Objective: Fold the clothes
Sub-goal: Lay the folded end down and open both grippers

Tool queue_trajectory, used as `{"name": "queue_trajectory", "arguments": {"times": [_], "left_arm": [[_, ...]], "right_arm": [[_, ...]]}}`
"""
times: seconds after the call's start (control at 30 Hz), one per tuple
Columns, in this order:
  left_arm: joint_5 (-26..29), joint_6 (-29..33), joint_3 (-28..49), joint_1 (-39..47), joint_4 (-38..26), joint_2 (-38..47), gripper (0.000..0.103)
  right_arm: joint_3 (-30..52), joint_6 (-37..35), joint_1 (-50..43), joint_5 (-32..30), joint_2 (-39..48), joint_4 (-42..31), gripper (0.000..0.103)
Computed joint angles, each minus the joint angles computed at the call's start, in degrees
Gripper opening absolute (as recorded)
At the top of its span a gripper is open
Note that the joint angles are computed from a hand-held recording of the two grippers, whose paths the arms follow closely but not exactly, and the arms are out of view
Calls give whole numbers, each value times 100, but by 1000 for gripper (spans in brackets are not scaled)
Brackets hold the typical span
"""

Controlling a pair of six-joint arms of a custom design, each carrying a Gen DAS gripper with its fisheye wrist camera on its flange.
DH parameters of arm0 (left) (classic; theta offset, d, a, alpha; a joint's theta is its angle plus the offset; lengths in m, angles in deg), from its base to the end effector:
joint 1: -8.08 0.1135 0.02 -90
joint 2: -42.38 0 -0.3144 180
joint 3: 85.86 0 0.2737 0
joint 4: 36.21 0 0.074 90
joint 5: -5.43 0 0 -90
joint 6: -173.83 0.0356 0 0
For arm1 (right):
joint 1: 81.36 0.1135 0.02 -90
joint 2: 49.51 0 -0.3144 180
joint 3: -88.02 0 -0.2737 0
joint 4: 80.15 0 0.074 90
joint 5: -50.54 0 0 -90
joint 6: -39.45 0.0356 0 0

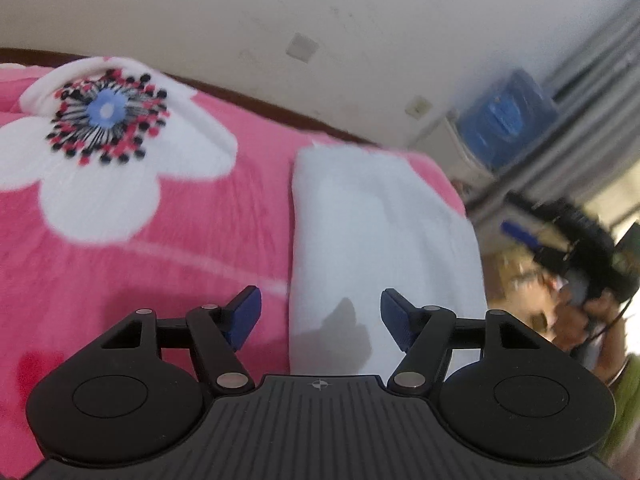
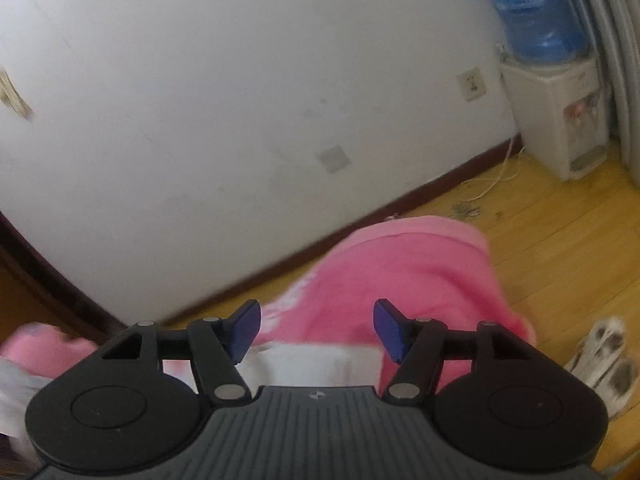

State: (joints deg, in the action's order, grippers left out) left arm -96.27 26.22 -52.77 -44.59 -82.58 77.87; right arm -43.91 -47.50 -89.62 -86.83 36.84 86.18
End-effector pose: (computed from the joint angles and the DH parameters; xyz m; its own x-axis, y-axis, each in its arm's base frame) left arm 0.0720 -0.0825 0.2027 -0.8334 -0.2708 -0.4818 -0.0114 0.8800 -0.4748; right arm 0.2762 -0.0136 0.1804 -0.7969 0.1521 -0.5846 -0.3095 0.7283 0.6114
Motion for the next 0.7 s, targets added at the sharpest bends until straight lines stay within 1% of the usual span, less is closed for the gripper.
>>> {"name": "queue_trajectory", "arguments": {"times": [0.03, 0.07, 0.1, 0.13, 0.17, 0.23, 0.27, 0.3, 0.37, 0.43, 0.5, 0.53, 0.57, 0.63, 0.7], "left_arm": [[-180, -210, 90, -417, -355, -166, 66], [-366, -439, 106, -801, -502, -206, 66], [-554, -684, 110, -1187, -613, -215, 66], [-740, -942, 117, -1580, -721, -207, 66], [-923, -1213, 126, -1979, -828, -182, 66], [-1082, -1502, 51, -2476, -744, 77, 66], [-1131, -1578, 5, -2651, -642, 264, 66], [-1171, -1598, -46, -2783, -521, 440, 66], [-1278, -1585, -103, -2981, -322, 845, 66], [-1301, -1489, -180, -3007, -104, 1189, 66], [-1244, -1521, -296, -2940, 45, 1326, 66], [-1216, -1568, -338, -2909, 58, 1262, 66], [-1229, -1653, -316, -2931, -35, 1178, 66], [-1404, -1936, -132, -3162, -453, 1023, 66], [-1732, -2335, 63, -3666, -870, 961, 66]], "right_arm": [[42, -277, -310, -304, -213, -516, 63], [121, -691, -634, -597, -421, -1216, 61], [246, -1341, -977, -851, -620, -2208, 58], [422, -2189, -1352, -1046, -738, -3379, 53], [560, -3043, -1656, -1081, -822, -4475, 45], [533, -3965, -1878, -851, -1146, -5580, 36], [387, -4340, -1906, -674, -1329, -5874, 29], [201, -4582, -1875, -490, -1530, -6004, 27], [-319, -4513, -1530, -117, -1971, -5606, 23], [-938, -3856, -977, 338, -2359, -4616, 23], [-1497, -3023, -408, 1018, -2688, -3591, 21], [-1724, -2684, -163, 1325, -2759, -3163, 20], [-1822, -2512, -145, 1400, -2782, -2991, 18], [-1797, -2514, -492, 1159, -3106, -3352, 19], [-1588, -2983, -956, 826, -3774, -4280, 19]]}}
